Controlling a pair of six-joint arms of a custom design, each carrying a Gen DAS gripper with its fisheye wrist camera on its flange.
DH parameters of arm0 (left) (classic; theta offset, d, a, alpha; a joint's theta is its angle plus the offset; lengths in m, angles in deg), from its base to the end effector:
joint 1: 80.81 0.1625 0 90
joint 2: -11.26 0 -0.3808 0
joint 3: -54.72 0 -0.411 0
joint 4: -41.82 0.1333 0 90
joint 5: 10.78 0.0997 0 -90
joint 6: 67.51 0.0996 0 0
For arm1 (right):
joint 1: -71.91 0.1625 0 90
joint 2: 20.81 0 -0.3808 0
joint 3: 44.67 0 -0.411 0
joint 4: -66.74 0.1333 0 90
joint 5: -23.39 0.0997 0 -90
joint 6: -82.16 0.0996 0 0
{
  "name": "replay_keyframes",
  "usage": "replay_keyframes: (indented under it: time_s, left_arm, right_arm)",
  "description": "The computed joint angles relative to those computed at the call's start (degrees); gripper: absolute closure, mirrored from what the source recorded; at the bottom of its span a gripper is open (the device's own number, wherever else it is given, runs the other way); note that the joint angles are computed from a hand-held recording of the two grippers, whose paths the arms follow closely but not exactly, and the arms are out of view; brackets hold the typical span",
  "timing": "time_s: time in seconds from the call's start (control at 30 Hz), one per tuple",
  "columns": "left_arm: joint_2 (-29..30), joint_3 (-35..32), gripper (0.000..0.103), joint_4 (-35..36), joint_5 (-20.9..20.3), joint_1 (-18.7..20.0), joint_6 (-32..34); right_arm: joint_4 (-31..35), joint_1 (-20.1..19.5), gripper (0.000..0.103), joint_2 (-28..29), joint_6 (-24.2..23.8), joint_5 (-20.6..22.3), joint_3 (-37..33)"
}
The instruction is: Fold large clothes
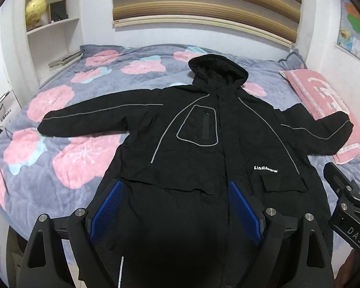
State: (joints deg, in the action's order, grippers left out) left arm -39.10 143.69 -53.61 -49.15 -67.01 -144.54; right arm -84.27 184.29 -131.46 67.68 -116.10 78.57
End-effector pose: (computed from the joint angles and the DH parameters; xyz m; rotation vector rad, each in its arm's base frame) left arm -0.5456 -0.3517 0.0930 0.3064 2.2406 -0.8990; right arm 0.1985 -0.3307 0.4609 0.2558 -2.1706 1.0280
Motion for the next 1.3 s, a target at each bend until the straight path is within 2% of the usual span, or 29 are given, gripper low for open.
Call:
replay_keyframes:
  time_s: [0.13,0.23,0.37,0.47,0.5,0.57,0.63,0.7,0.8,0.9,0.97,1.0,1.07,1.17,1.23,1.3]
  left_arm:
    - [-0.5,0.9,0.014,-0.4,0.6,0.4,-0.5]
    - [-1.5,3.1,0.014,-2.9,2.0,1.3,-0.4]
    - [-4.4,8.4,0.014,-10.4,3.9,3.1,2.0]
    - [-6.5,10.7,0.014,-11.0,6.2,5.2,1.1]
    - [-7.6,12.0,0.014,-12.1,7.6,6.0,1.2]
    - [-9.4,13.6,0.014,-13.3,9.6,7.5,1.6]
    - [-12.2,15.6,0.014,-14.6,11.5,9.5,2.1]
    - [-15.6,18.6,0.014,-19.1,14.1,11.2,4.4]
    - [-21.4,22.6,0.014,-24.3,18.9,14.7,7.7]
    - [-26.4,25.5,0.014,-28.0,22.6,18.7,9.1]
    - [-28.2,27.4,0.014,-37.4,23.9,21.9,14.9]
    - [-28.7,27.8,0.014,-42.0,24.1,23.9,18.2]
    - [-28.9,26.9,0.014,-45.3,22.8,27.4,21.4]
    - [-28.1,25.6,0.014,-54.1,18.0,32.6,28.6]
    - [-27.7,24.5,0.014,-54.0,16.2,35.6,26.5]
    - [-26.7,23.8,0.014,-57.1,13.2,38.1,27.0]
  right_arm:
    - [-1.2,-1.1,0.000,1.1,-0.3,1.0,0.0]
    - [-6.4,-3.0,0.000,2.6,-2.2,4.2,0.6]
    - [-12.3,-8.5,0.000,6.7,-3.3,11.8,1.0]
    - [-13.5,-12.4,0.000,9.8,-2.2,18.2,0.8]
    - [-15.2,-14.1,0.000,11.4,-2.7,20.9,1.0]
    - [-19.1,-16.0,0.000,14.5,-4.4,23.6,1.3]
    - [-23.2,-17.4,0.001,17.9,-6.1,24.5,1.4]
    - [-26.3,-18.8,0.001,20.4,-7.7,25.1,2.2]
    - [-28.6,-20.5,0.001,23.0,-9.5,24.8,3.3]
    - [-29.9,-20.2,0.001,24.6,-9.9,23.2,3.1]
    - [-31.9,-20.1,0.001,25.0,-10.7,23.0,3.5]
    - [-32.0,-20.0,0.001,25.4,-10.8,22.6,3.3]
    - [-32.4,-19.8,0.001,26.0,-10.9,22.1,3.0]
    - [-32.3,-20.0,0.000,26.3,-10.7,22.2,2.8]
    - [-32.1,-20.0,0.000,26.3,-10.5,22.4,2.7]
    - [-31.9,-20.0,0.000,26.5,-10.4,22.4,2.5]
